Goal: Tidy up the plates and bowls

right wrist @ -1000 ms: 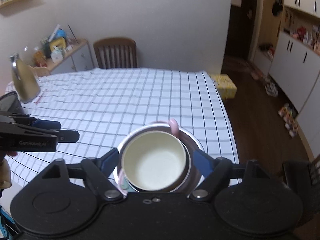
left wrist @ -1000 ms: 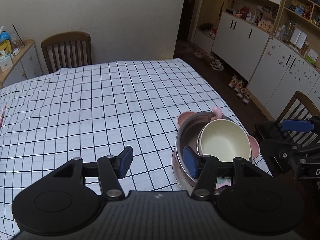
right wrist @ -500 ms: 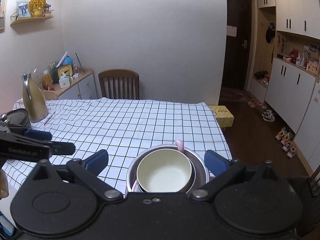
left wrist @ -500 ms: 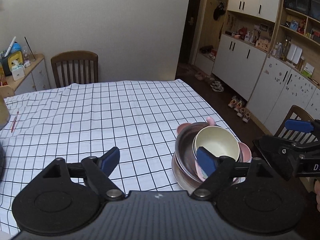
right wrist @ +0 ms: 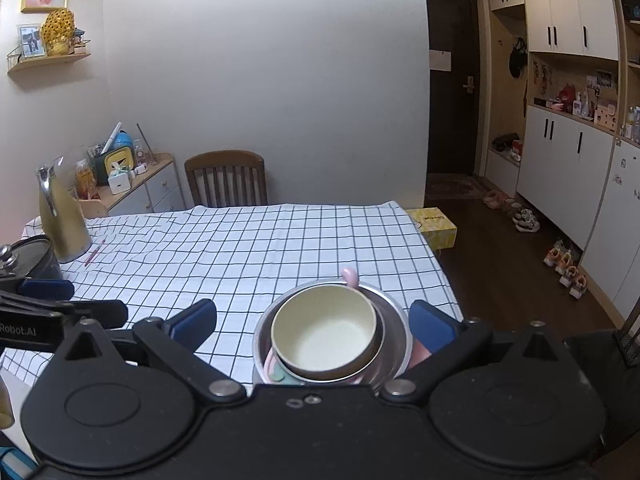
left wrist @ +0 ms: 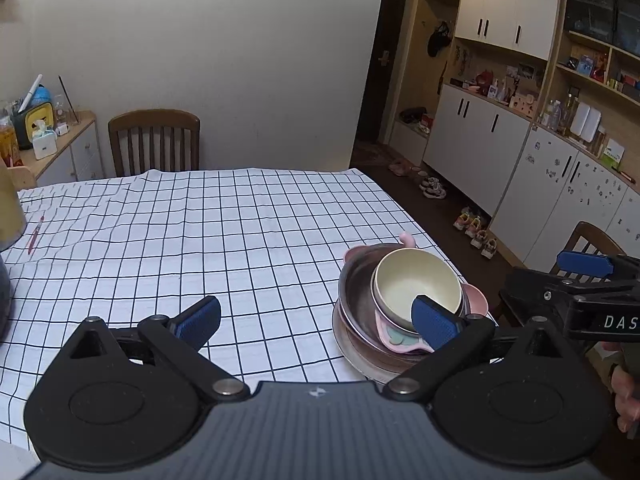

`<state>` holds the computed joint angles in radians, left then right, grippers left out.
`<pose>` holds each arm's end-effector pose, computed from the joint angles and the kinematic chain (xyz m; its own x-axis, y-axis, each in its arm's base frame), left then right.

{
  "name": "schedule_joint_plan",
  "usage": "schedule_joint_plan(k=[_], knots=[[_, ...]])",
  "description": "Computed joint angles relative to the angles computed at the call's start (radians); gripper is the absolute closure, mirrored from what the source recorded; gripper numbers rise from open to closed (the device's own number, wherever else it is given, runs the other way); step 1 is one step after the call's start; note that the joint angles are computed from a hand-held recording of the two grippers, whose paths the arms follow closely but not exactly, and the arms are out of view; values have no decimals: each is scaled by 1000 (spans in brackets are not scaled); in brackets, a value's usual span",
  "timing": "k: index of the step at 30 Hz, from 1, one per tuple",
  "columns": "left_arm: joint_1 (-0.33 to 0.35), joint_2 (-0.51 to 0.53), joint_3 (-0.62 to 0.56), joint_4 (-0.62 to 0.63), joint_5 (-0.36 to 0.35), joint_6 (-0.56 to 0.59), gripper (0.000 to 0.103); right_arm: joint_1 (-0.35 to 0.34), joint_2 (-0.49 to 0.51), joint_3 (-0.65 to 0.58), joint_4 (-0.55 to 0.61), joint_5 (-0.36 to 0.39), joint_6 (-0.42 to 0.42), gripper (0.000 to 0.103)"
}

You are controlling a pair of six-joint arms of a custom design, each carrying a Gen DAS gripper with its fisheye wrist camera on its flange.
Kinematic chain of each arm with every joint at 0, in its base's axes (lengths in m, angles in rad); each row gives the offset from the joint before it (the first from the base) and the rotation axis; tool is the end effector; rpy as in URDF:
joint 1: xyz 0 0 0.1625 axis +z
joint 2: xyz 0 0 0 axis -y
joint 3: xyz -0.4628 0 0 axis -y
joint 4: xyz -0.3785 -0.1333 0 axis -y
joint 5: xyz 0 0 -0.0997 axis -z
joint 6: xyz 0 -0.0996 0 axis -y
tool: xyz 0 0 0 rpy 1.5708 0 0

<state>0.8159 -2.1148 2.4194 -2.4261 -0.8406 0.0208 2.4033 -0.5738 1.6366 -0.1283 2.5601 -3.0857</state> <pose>-0.0226 -0.3156 0.4339 -0.7695 0.2691 -0.5792 0.6000 0.6152 -0.5114 0.4221 -0.3164 -0.0202 -0.7690 -0.0417 0.6379 -0.5528 0.5445 -0.6308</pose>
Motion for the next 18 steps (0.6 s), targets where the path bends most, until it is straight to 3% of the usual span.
schedule_joint_plan(k=[18], knots=[[-51, -44, 10, 48, 43, -43, 1, 11, 14, -17, 29, -19, 13, 0]])
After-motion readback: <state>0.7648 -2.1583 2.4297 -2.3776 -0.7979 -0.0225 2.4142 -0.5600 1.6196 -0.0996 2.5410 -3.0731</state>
